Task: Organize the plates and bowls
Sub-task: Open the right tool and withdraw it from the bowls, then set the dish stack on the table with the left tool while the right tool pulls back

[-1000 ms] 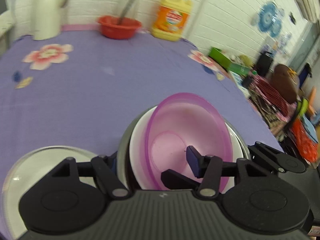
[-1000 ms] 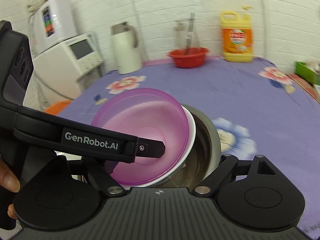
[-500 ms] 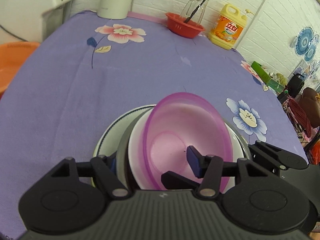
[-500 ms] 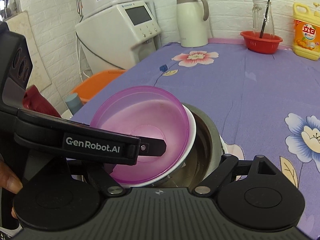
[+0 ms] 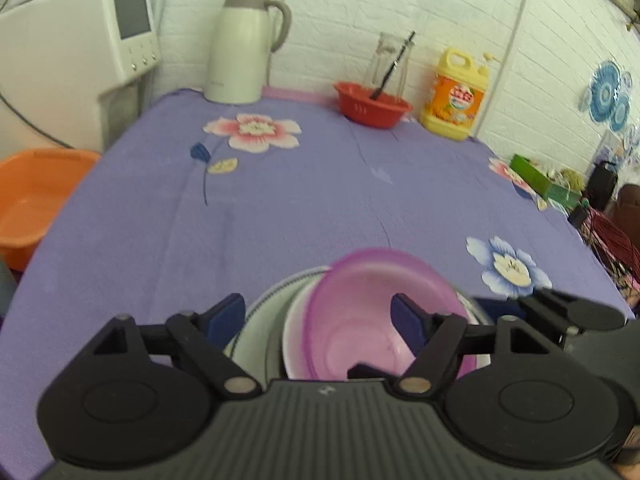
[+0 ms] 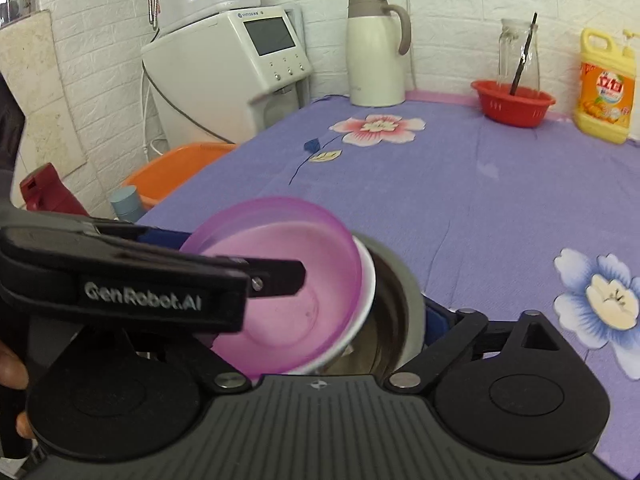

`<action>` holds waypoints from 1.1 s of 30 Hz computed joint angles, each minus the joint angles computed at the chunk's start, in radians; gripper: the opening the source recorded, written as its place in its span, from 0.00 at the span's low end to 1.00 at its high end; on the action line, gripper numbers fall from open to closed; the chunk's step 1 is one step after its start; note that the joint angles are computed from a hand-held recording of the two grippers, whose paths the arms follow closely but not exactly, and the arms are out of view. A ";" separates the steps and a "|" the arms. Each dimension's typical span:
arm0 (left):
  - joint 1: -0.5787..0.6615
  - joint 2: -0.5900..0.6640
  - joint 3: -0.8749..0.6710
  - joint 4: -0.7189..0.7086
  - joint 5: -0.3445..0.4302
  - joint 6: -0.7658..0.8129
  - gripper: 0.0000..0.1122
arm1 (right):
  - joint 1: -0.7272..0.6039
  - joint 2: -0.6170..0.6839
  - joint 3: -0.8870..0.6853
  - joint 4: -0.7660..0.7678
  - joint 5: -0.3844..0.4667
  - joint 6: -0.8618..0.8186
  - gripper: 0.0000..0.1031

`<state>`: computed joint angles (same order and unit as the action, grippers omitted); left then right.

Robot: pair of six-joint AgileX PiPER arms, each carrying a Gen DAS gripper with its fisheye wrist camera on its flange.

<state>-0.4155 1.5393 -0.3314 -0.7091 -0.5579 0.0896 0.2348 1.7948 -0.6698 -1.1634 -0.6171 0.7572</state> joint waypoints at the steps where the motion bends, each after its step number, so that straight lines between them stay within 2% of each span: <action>1: 0.009 -0.009 -0.001 0.011 0.003 -0.008 0.66 | 0.005 0.005 -0.008 -0.013 0.004 0.008 1.00; 3: 0.014 -0.022 -0.005 0.002 0.006 -0.009 0.66 | -0.012 0.017 -0.023 -0.081 -0.025 0.055 1.00; 6: -0.003 -0.029 -0.005 -0.033 -0.026 0.007 0.66 | -0.056 0.006 0.004 -0.007 -0.081 -0.002 1.00; 9: -0.002 -0.035 0.002 0.019 -0.057 -0.066 0.66 | -0.148 -0.001 0.003 -0.042 -0.170 0.061 1.00; 13: -0.019 -0.034 -0.041 0.043 -0.036 -0.059 0.66 | -0.282 -0.027 0.026 -0.079 -0.192 0.105 1.00; 19: -0.111 0.000 -0.188 -0.091 0.018 0.094 0.66 | -0.561 -0.019 0.068 -0.095 -0.213 0.096 1.00; 24: -0.238 0.053 -0.315 -0.287 0.013 0.264 0.66 | -0.745 0.033 0.009 -0.201 -0.281 0.229 1.00; 28: -0.350 0.099 -0.396 -0.452 -0.030 0.386 0.66 | -0.853 0.043 0.001 -0.250 -0.370 0.233 1.00; 31: -0.419 0.126 -0.433 -0.513 -0.076 0.416 0.66 | -0.896 0.067 -0.018 -0.292 -0.419 0.264 1.00; 33: -0.456 0.128 -0.434 -0.535 -0.111 0.391 0.66 | -0.901 0.073 -0.021 -0.298 -0.422 0.277 1.00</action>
<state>-0.8719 1.6677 -0.7654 -1.2437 -0.6685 0.4807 -0.6659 1.8677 -0.6911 -1.4616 -1.0393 1.0345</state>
